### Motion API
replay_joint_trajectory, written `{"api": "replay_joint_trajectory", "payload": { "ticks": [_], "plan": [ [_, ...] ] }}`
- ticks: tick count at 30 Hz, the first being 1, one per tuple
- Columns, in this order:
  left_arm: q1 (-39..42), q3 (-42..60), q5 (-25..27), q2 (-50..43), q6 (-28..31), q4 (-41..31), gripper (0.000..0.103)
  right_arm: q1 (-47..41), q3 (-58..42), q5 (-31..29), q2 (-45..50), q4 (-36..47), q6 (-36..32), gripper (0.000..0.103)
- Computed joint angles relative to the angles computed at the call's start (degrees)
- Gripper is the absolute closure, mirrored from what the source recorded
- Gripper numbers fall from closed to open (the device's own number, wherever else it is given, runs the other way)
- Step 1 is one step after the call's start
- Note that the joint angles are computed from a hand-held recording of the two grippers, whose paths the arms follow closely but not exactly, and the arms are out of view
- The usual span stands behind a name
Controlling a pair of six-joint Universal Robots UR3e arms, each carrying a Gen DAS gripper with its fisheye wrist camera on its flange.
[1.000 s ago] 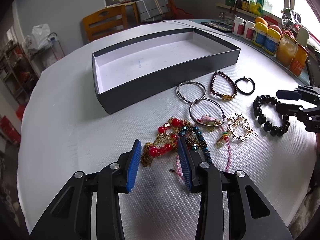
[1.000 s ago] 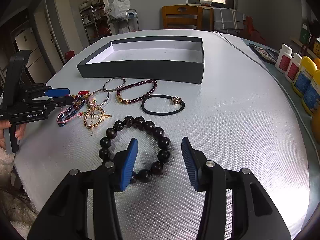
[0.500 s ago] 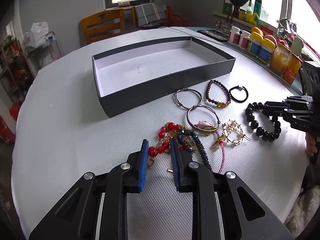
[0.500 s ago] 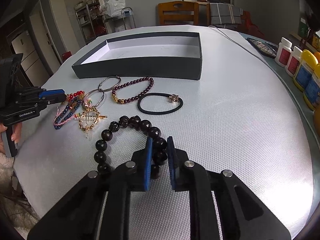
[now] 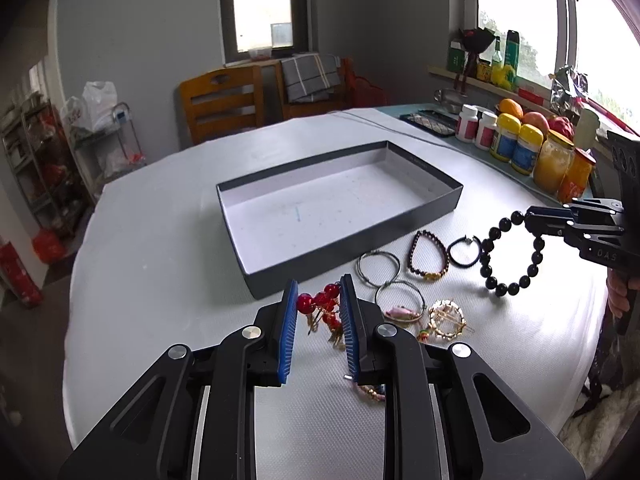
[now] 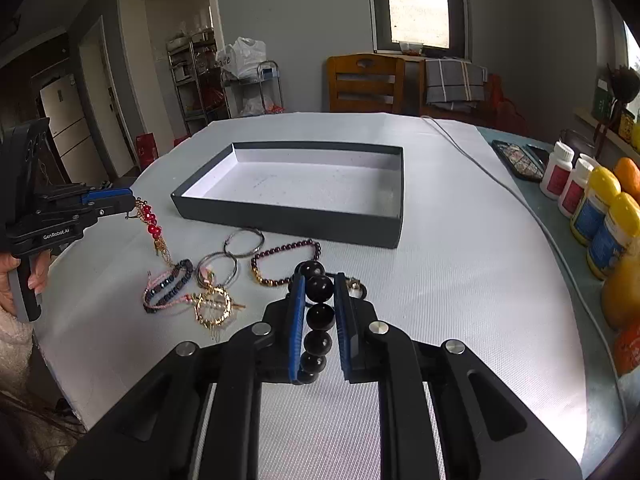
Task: Organize jewelry
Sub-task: 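Release black bead bracelet into box with right tool while left tool drops ornament there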
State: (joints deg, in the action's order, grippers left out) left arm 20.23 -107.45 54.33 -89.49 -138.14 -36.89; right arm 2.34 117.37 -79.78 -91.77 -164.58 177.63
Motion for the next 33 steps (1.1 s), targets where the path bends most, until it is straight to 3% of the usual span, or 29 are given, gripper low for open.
{"api": "replay_joint_trajectory", "payload": {
  "ticks": [9, 17, 20, 24, 28, 33],
  "plan": [
    [-4.83, 16.76, 2.84, -8.42, -7.40, -2.36, 0.080, 0.64, -18.58, -1.46, 9.35, 6.36, -0.45, 0.089],
    [-12.39, 37.57, 13.26, -25.90, -18.19, 0.24, 0.080, 2.39, -42.00, -5.96, 25.91, 11.86, 2.90, 0.089],
    [-14.52, 47.44, 15.53, -33.51, -21.09, -2.68, 0.080, 3.03, -51.29, -8.45, 32.50, 14.36, 4.14, 0.089],
    [-16.60, 58.41, 18.29, -42.13, -23.59, -6.52, 0.080, 2.36, -62.92, -6.89, 41.04, 19.22, 5.58, 0.089],
    [-17.30, 63.01, 20.16, -47.35, -25.59, -7.06, 0.080, 1.15, -65.72, -3.51, 46.09, 16.70, 6.15, 0.089],
    [-17.97, 66.18, 21.35, -51.81, -26.40, -8.74, 0.080, 1.96, -70.88, -9.19, 52.15, 19.43, 5.93, 0.089]
  ]
}}
